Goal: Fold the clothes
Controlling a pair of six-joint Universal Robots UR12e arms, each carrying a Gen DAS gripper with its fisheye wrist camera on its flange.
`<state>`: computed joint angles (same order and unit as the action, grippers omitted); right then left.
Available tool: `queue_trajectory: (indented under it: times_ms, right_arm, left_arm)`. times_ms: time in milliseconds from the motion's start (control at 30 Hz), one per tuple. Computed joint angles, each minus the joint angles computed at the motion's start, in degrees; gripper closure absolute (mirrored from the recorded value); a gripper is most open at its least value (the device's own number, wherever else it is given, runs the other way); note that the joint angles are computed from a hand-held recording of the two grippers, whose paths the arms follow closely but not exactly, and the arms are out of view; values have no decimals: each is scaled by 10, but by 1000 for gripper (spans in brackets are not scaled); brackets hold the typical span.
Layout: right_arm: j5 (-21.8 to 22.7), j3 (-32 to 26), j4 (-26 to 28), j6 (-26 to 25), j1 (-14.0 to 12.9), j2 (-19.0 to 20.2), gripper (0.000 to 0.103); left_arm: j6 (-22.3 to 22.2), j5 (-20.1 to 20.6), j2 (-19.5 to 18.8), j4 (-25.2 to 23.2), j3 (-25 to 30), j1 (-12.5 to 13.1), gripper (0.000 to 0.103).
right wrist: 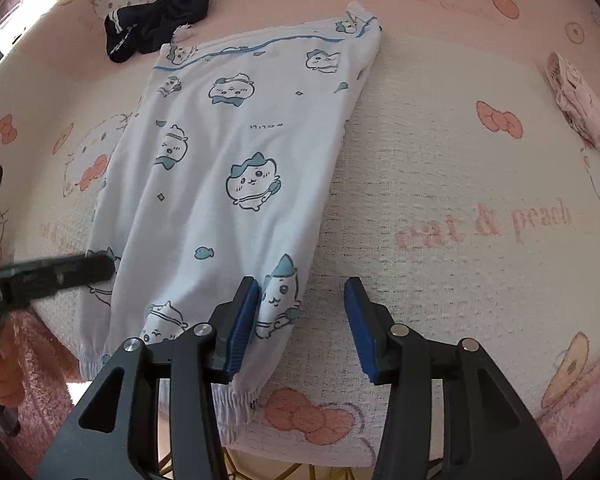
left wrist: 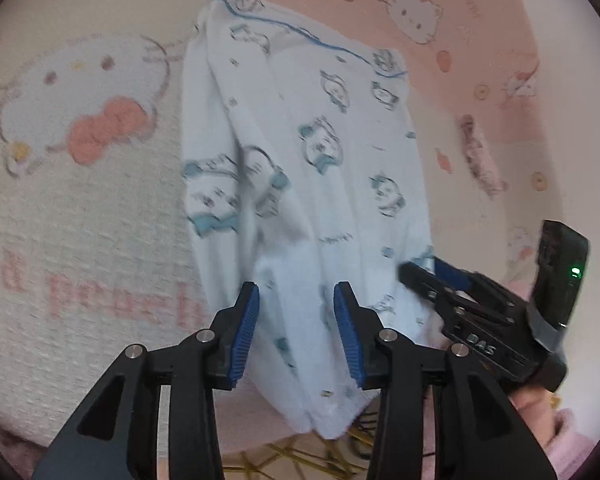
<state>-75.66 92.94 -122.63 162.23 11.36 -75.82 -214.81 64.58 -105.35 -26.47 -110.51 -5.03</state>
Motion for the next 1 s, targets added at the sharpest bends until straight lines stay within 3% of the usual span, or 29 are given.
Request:
queue_trajectory:
  times_ms: [100,200,367,633,667,767,867,1000]
  right_arm:
    - [-16,3,-8,-8,9,0,57]
    - [-25,8,-18,-11,14,-2,57]
    - [-19,15,-25,-7,14,-4,57]
    - [-28,21,-30,-13,20,-6,55]
    - [-29,21,-29,-11,21,-6,55]
    - [-29,26,-38,11,20,-11,55]
    - [12,38,-62,30,12,-21,55]
    - [-3,40,-53,0,3,-20,55]
  left_arm:
    - [-22,-57,-19,56,-3,5,56]
    - [-69,-86,-38,112,-6,8,53]
    - [-169,-143,-55,261,-33,25,53]
    - [-270,-157,-44,425,-63,38,56]
    - [-280,-154,-41,435,-66,39,56]
    - [-261,-130,-30,388,-70,38,56]
    - [-247,-107,-22,340,-69,33,58]
    - [-240,-95,-17,366,-69,32,70]
